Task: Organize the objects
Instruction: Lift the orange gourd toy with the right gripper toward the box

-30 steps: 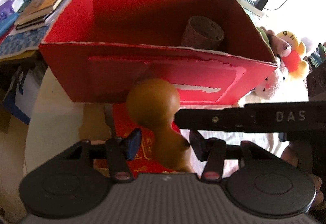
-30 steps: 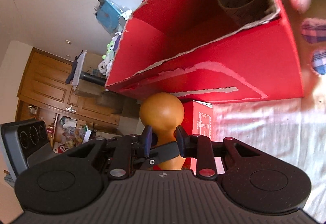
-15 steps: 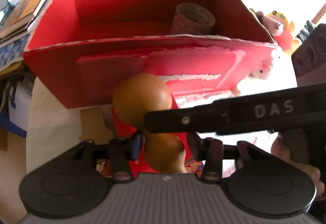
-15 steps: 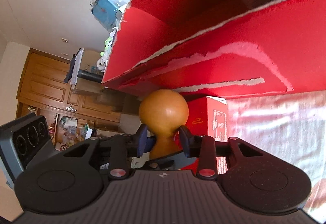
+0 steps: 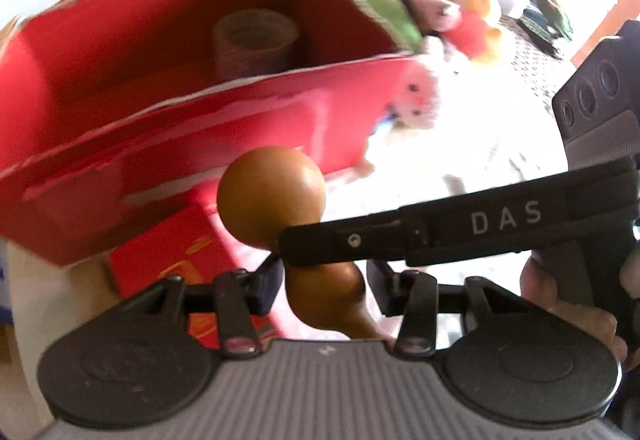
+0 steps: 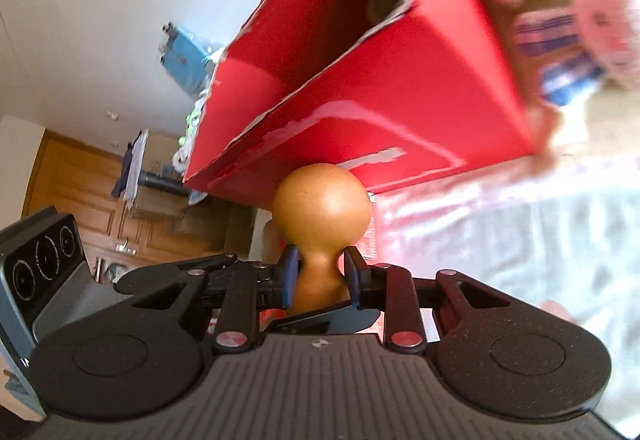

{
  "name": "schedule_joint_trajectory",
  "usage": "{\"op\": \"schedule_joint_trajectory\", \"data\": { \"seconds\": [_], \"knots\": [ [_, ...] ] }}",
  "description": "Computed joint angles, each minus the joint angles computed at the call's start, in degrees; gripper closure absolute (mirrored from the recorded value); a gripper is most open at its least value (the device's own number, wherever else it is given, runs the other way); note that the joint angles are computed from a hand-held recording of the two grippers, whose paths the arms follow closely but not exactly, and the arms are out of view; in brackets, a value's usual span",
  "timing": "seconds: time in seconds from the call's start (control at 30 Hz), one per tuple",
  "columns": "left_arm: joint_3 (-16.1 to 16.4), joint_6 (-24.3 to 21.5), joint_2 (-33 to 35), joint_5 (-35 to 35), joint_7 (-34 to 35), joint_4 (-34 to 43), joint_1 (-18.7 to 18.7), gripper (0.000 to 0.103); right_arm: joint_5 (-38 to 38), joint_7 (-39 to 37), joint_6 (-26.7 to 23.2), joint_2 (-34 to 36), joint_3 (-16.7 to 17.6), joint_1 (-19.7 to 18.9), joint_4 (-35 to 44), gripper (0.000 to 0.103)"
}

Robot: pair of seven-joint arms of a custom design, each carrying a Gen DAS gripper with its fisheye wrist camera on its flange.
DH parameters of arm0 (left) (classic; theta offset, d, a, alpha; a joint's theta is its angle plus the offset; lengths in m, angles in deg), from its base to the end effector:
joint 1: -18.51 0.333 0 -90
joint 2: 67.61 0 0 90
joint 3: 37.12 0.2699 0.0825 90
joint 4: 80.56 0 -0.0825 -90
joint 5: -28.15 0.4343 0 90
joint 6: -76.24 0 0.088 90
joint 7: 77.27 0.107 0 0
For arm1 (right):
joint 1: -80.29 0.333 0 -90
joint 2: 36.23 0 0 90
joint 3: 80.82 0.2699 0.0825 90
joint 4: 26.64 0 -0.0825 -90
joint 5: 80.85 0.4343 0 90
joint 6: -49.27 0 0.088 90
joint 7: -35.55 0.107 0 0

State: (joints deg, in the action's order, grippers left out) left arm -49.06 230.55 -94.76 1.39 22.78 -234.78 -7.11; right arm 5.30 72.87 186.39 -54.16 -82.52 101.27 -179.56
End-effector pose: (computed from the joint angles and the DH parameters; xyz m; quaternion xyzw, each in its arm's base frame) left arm 0.3880 -0.2688 0.3543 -0.5110 0.8212 -0.2513 0.0375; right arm 0.4294 0.1603 0.2684 -0.6425 0.5994 0.2166 0.4254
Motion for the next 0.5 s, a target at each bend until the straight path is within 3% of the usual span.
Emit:
{"op": "schedule_joint_trajectory", "data": {
  "seconds": [0.27,0.5],
  "knots": [
    [0.36,1.38,2.44,-3.14,7.6,3.72,-4.06,0.056,2.41,-3.09,6.04,-11.11,-2.16,-1.05,-8.51,0.075],
    [1.09,4.27,2.42,-7.95,14.7,5.37,-6.37,0.056,5.93,-6.54,14.09,-17.05,-2.65,1.69,-10.54,0.075]
  ]
}}
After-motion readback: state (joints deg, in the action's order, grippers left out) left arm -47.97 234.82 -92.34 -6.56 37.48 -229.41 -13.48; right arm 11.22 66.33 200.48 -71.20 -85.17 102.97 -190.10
